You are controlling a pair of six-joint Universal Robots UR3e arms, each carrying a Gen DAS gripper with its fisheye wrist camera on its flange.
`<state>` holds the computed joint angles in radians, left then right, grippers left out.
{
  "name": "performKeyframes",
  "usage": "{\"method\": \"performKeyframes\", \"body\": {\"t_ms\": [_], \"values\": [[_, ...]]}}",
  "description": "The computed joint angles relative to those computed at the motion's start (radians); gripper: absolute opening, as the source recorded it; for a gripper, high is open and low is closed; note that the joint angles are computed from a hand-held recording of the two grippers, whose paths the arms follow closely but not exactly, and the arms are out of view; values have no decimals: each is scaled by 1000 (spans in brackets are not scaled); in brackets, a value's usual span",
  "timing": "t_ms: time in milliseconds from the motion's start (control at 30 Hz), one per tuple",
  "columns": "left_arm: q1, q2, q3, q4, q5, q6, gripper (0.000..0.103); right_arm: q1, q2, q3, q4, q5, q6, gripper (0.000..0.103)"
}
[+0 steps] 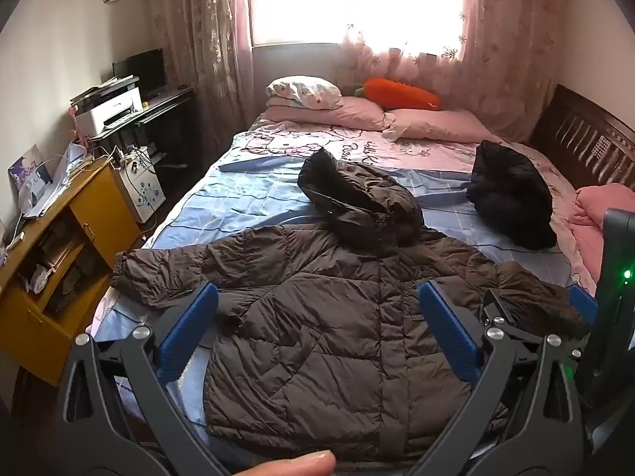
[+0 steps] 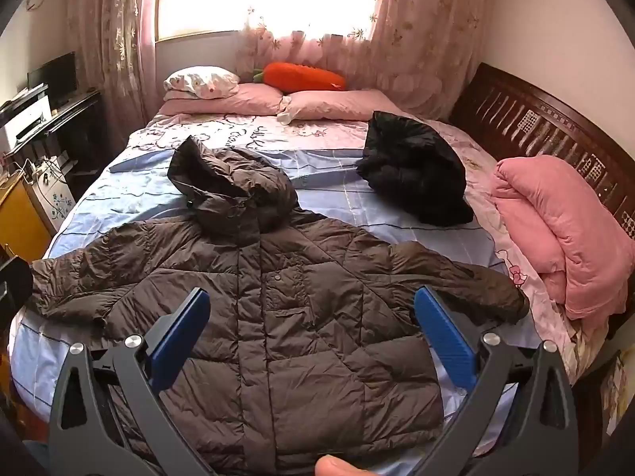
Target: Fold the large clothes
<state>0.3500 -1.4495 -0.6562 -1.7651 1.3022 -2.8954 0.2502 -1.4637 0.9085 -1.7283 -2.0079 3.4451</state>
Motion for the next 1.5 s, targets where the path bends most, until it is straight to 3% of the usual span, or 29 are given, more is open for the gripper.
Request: {"method": "performKeyframes", "body": {"t_ms": [367,467,667,1500], "values": [[-14,-3,-3,11,21,-1,101,29,26,-57,38,-23,27,102],[-4,22,-49,27,11,6,101,5,-9,5,3,2,9,102],[-3,-9,18,-11,14,13,101,10,-5,-7,11,0,15,102],[-13,-11,10,2,24,12,101,22,1,-3,5,-10,24,102]]}}
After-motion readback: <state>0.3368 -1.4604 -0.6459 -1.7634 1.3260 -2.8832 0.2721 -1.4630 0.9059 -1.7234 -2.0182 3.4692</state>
